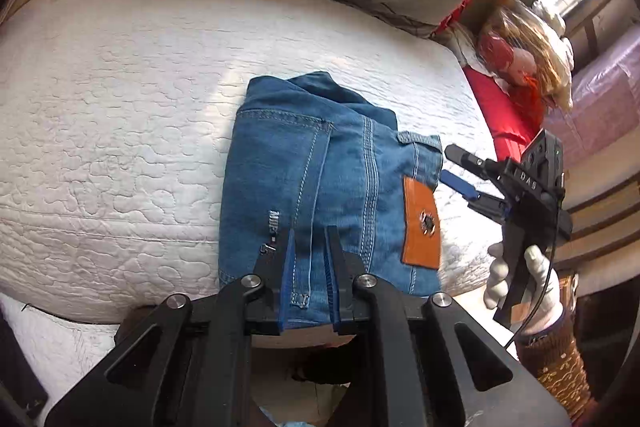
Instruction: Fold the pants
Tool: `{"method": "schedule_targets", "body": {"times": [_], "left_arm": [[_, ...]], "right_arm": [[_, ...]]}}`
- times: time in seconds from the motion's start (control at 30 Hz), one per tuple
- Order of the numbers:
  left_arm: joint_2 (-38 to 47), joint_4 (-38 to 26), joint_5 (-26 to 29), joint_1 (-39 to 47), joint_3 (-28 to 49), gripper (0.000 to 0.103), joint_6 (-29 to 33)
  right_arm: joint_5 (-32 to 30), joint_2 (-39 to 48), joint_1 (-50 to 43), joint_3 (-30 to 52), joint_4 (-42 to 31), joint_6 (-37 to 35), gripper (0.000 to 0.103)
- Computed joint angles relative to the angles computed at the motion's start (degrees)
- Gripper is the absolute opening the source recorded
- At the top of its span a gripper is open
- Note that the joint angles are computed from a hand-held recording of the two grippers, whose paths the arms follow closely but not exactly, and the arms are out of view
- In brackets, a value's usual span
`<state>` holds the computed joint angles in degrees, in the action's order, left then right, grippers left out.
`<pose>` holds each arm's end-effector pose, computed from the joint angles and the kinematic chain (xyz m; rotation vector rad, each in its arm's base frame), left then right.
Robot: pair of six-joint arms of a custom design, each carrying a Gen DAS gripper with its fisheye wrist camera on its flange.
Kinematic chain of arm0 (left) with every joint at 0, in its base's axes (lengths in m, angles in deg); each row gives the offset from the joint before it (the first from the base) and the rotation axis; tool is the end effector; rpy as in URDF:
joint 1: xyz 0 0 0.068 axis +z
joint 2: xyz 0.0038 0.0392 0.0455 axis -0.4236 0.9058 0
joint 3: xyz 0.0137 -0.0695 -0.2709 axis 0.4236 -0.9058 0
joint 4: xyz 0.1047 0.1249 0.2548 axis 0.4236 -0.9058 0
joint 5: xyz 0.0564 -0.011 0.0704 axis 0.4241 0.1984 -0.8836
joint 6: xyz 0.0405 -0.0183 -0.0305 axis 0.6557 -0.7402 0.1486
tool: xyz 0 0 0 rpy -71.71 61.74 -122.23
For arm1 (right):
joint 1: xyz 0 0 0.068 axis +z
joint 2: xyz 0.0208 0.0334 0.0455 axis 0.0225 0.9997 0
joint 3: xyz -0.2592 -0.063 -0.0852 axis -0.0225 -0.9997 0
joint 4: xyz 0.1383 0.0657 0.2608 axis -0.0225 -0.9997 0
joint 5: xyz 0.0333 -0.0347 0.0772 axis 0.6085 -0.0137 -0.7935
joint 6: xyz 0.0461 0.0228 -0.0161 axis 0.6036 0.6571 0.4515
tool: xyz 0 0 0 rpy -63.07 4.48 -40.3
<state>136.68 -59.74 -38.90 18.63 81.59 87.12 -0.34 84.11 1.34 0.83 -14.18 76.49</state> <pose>0.1185 0.0868 0.2431 -0.2201 2.6802 -0.5697 0.2340 0.0241 0.1690 0.1512 2.5518 1.0854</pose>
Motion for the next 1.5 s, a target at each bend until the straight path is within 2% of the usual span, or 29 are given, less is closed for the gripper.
{"method": "schedule_targets", "body": {"times": [0.03,0.07,0.13,0.2,0.23,0.27,0.33,0.4,0.5,0.6,0.67,0.7,0.77,0.8,0.83,0.87,0.9,1.0,1.03,1.07,1.1,1.17,1.2,1.27,1.33,1.4,1.43,1.47,1.5], "left_arm": [[3.33,1.19,1.6,1.48,1.29,0.013,-0.81],[5.04,3.51,1.81,1.37,2.08,0.02,-2.65],[6.23,11.05,-2.22,-2.89,1.33,0.034,-8.46],[8.05,16.78,-4.71,-8.65,-0.43,0.036,-13.35],[9.06,19.73,-6.01,-12.62,-1.53,0.036,-16.33],[10.89,23.17,-7.91,-16.43,-2.21,0.036,-19.44],[15.48,29.67,-13.72,-24.19,-3.17,0.036,-26.28],[19.16,32.07,-17.45,-28.95,-2.27,0.036,-32.3],[15.9,37.08,-18.44,-29.5,-3.49,0.036,-36.41],[17.86,41.14,-25.0,-31.6,-3.45,0.037,-37.64],[21.67,39.83,-22.07,-29.53,-2.2,0.04,-35.72],[21.45,39.02,-20.37,-28.0,-2.09,0.04,-34.95],[18.62,35.75,-17.37,-24.07,-2.11,0.04,-31.88],[16.89,33.57,-15.98,-22.13,-2.3,0.039,-30.05],[15.04,31.23,-14.33,-20.06,-2.82,0.039,-27.96],[13.09,28.95,-12.83,-18.07,-3.69,0.039,-25.91],[11.05,26.61,-11.74,-16.45,-4.68,0.039,-23.85],[3.01,21.79,-11.86,-14.68,-9.35,0.039,-19.6],[0.3,20.67,-12.34,-14.87,-11.08,0.039,-18.99],[-2.44,19.32,-12.82,-14.92,-12.77,0.039,-18.48],[-4.55,17.88,-13.11,-14.82,-14.22,0.039,-17.41],[-8.51,17.18,-15.39,-16.6,-17.5,0.041,-16.77],[-10.71,18.33,-17.42,-18.47,-19.31,0.044,-17.55],[-11.7,21.0,-21.07,-21.46,-21.08,0.064,-19.62],[-9.89,20.29,-20.06,-20.19,-19.61,0.064,-19.26],[-10.25,17.57,-17.12,-15.32,-17.93,0.064,-16.4],[-11.59,15.23,-15.32,-11.67,-17.32,0.064,-13.13],[-13.02,13.71,-14.47,-9.75,-17.07,0.064,-11.32],[-14.58,12.39,-14.09,-8.56,-16.99,0.064,-10.0]], "right_arm": [[0.32,0.66,1.45,-0.39,1.59,1.77,0.071],[0.86,1.2,2.97,-0.73,3.49,3.65,0.071],[2.82,2.68,5.92,-0.62,5.56,5.44,0.071],[5.88,2.83,8.56,-0.76,6.62,5.57,0.066],[7.31,2.28,9.55,-0.96,6.96,5.1,0.053],[8.13,2.32,10.56,-0.71,7.33,4.35,0.03],[9.18,3.85,12.45,1.59,5.91,2.49,0.011],[10.92,3.1,14.61,4.39,5.06,1.67,0.007],[9.87,0.54,14.68,6.22,8.44,2.26,0.007],[12.99,8.27,14.06,8.1,9.25,1.51,0.007],[13.47,14.41,13.36,8.43,7.78,1.06,0.018],[11.74,14.02,12.27,6.78,8.94,2.06,0.02],[5.54,9.29,8.33,2.13,11.69,4.93,0.029],[3.24,6.69,6.43,0.47,10.73,4.77,0.035],[1.42,4.1,4.6,-0.96,8.61,3.56,0.05],[0.36,1.34,3.08,-2.78,6.74,2.7,0.059],[-0.8,-1.45,1.58,-4.84,4.85,2.17,0.061],[-3.25,-4.7,0.18,-9.59,1.36,0.51,0.061],[-1.75,-7.3,1.06,-11.4,1.04,0.57,0.053],[-1.94,-10.87,1.98,-13.14,0.52,1.08,0.025],[-3.5,-15.1,2.23,-14.87,-0.25,2.24,0.02],[-2.23,-24.87,3.43,-17.9,-3.13,5.15,0.017],[0.14,-26.17,4.77,-18.5,-4.23,4.96,0.017],[6.19,-24.33,7.58,-19.14,-4.55,3.76,0.018],[4.79,-26.11,5.89,-19.55,-5.71,4.69,0.02],[2.27,-33.42,2.55,-19.67,-10.08,5.38,0.024],[0.27,-36.85,0.07,-19.75,-12.25,4.53,0.029],[-0.04,-39.67,-1.78,-19.67,-14.54,3.73,0.041],[1.44,-41.5,-2.79,-19.36,-16.77,2.87,0.048]]}}
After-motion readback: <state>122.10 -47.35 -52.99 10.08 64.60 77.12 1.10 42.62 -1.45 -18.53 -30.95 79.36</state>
